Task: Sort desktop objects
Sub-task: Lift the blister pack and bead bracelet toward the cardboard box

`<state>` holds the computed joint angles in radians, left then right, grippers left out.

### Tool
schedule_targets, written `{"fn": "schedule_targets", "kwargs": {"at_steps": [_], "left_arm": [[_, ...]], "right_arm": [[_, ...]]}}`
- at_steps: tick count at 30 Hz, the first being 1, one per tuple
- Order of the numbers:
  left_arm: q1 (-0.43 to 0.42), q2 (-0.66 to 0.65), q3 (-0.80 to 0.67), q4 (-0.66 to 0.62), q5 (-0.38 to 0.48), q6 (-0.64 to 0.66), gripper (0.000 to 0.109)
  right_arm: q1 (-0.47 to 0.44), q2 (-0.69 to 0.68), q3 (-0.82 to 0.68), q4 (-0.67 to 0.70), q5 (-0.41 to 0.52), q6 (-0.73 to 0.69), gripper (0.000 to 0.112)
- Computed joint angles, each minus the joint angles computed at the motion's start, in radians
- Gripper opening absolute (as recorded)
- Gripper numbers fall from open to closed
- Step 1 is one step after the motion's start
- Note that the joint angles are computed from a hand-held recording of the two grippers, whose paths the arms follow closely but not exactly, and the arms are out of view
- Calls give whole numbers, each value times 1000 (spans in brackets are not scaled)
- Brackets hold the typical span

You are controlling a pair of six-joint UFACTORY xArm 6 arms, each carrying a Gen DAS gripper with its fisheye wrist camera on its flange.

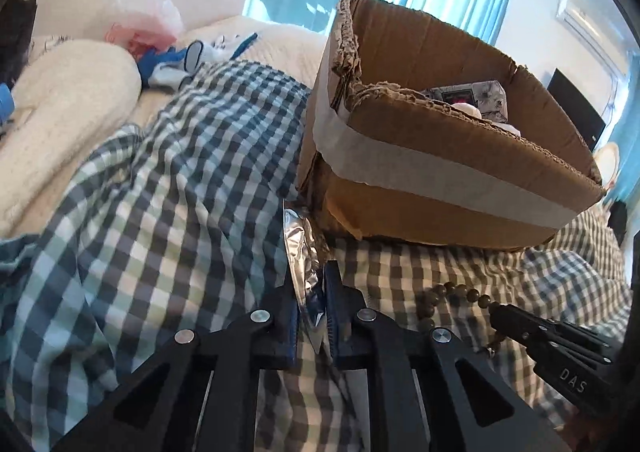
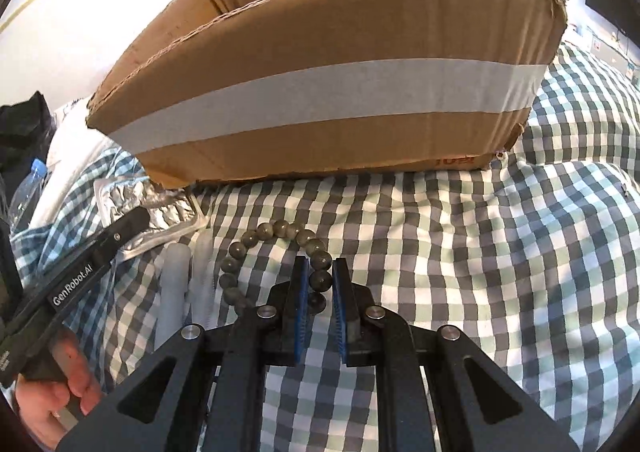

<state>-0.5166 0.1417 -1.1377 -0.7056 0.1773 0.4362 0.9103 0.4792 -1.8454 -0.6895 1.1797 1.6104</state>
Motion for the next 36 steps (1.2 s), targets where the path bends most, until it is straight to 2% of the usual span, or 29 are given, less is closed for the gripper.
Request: {"fn": "schedule_targets", "kwargs": {"at_steps": [6, 10, 12, 13, 17, 22, 26, 30, 31, 36], "left_arm": [[10, -49, 39, 30, 13, -59, 10], [19, -115, 97, 70, 29, -128, 10], [22, -161, 133, 45, 44, -135, 10], [21, -185, 154, 34, 45, -139, 10], [7, -282, 231, 15, 30, -133, 10], [-12, -373, 255, 15, 43, -121, 10], [-25, -408, 195, -47, 78, -47, 10], [-29, -373, 81, -60, 103, -10, 10], [-31, -353, 44, -48, 109, -17, 10], [-37, -198, -174, -4, 131, -39, 10]], "right_arm": [[24, 21, -67, -24, 67, -68, 11], [46, 9, -85, -43, 79, -76, 11], [67, 2, -108, -58, 94, -79, 11], [77, 31, -161, -65, 113, -89, 11], [126, 16, -214, -100, 167, -120, 11], [156, 78, -390, -162, 231, -208, 11], [164, 64, -467, -218, 253, -277, 11], [155, 203, -765, -248, 349, -459, 11], [148, 212, -792, -257, 352, -479, 11], [53, 89, -616, -232, 235, -457, 11]]}}
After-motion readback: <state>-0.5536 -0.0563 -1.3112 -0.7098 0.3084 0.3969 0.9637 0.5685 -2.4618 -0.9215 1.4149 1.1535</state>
